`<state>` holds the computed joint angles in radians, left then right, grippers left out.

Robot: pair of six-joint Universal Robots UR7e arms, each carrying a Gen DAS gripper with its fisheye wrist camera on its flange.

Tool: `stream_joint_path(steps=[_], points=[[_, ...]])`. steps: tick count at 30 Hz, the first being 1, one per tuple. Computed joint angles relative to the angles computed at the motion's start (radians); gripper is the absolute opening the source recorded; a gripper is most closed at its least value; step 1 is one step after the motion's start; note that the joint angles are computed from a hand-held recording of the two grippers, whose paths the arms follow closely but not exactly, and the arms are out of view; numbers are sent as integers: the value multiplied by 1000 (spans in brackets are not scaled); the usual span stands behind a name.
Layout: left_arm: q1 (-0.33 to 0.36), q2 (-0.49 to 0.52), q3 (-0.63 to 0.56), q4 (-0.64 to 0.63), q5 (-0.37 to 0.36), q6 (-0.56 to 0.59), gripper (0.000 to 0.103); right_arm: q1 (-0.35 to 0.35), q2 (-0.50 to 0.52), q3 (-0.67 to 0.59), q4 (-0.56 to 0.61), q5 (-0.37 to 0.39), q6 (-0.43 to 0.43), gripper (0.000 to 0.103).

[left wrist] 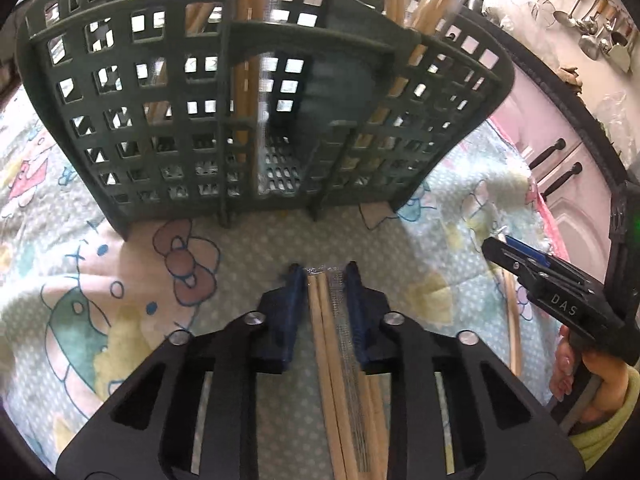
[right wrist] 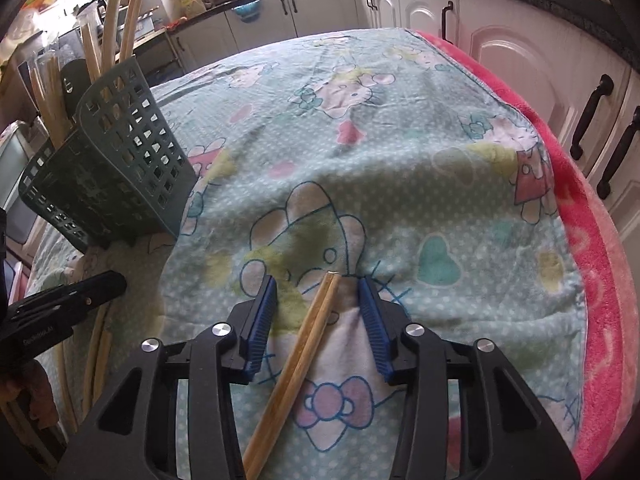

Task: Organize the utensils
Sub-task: 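Lower both tools onto loose chopsticks and close each on one, then lift the held chopsticks with both tools and raise them above the caddy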

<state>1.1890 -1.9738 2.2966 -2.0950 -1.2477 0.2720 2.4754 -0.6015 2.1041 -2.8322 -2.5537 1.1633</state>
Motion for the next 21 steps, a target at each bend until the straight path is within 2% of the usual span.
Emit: stream_joint_path(steps=[2, 4, 10, 15, 21], points=[[8, 3, -1, -6, -3, 1, 10, 0, 1, 0, 17, -16, 21, 28], [17, 8, -7, -10, -6, 4, 9, 6, 5, -1, 34, -31, 34, 23], [60, 9, -39, 9, -52, 13, 7, 20, -4, 20, 14, -38, 61, 11], [86, -18, -73, 12, -107, 18, 6, 55, -18, 39, -33, -54, 81, 9], [66, -68, -92, -1, -143, 23, 4, 114, -30, 11, -25, -93, 62, 7]])
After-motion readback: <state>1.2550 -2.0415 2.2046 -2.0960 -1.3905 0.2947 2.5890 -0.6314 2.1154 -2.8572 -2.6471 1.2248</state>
